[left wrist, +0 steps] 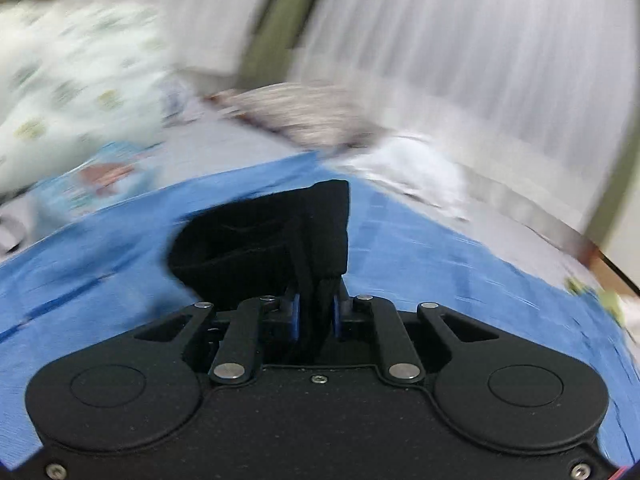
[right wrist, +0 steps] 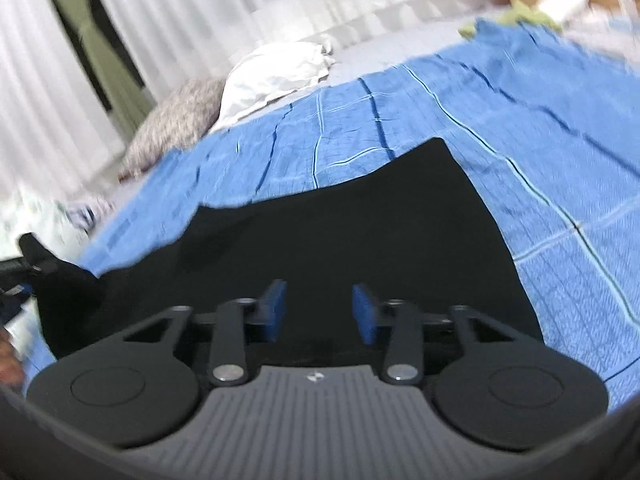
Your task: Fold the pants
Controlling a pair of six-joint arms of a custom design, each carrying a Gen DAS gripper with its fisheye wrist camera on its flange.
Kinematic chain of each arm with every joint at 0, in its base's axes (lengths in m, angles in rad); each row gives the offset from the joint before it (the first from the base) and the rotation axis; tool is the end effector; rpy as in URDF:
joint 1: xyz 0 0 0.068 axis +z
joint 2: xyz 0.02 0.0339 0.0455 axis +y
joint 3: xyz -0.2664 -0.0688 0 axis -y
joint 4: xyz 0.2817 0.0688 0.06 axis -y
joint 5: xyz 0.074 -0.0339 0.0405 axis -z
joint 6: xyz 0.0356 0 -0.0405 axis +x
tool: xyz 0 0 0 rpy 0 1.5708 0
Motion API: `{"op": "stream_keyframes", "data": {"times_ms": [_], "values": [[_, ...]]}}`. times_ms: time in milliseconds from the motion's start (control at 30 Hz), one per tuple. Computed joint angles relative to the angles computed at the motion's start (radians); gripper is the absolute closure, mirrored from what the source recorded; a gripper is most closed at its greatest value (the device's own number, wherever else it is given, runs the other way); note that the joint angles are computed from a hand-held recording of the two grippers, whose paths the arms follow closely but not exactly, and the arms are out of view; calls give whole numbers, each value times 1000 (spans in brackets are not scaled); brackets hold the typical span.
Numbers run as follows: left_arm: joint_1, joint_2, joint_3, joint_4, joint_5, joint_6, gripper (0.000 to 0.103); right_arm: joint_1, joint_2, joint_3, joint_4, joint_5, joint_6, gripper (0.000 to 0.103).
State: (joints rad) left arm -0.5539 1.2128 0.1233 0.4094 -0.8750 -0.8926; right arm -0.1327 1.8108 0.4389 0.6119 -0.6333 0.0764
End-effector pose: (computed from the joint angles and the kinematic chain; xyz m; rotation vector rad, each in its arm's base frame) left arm 0.1722 -0.0743 0.0802 -0.7534 1.8379 0.0673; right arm 0.2726 -0.0151 0.0372 -0.0791 2.2476 0.7026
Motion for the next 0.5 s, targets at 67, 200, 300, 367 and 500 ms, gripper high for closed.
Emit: {"op": "stream_keyframes", "data": {"times_ms": [67,200,300,367,500], "values": [[-143,141,120,26,-59,43,90,-53,20,34,-33,-65,5,62],[-260,446,372,69,101,170,82,-139,62,102,-107,-128,-11,62],[-267,660,588,-78,348,244,70,-197,138,169,-163,-192,-2,62],[-295,752,681,-167,410,281,65,-216,209,217,-208,-231,-8,62],[-371,720,596,-74,351,297,47,-197,290,229,-157,-245,16,52]]}}
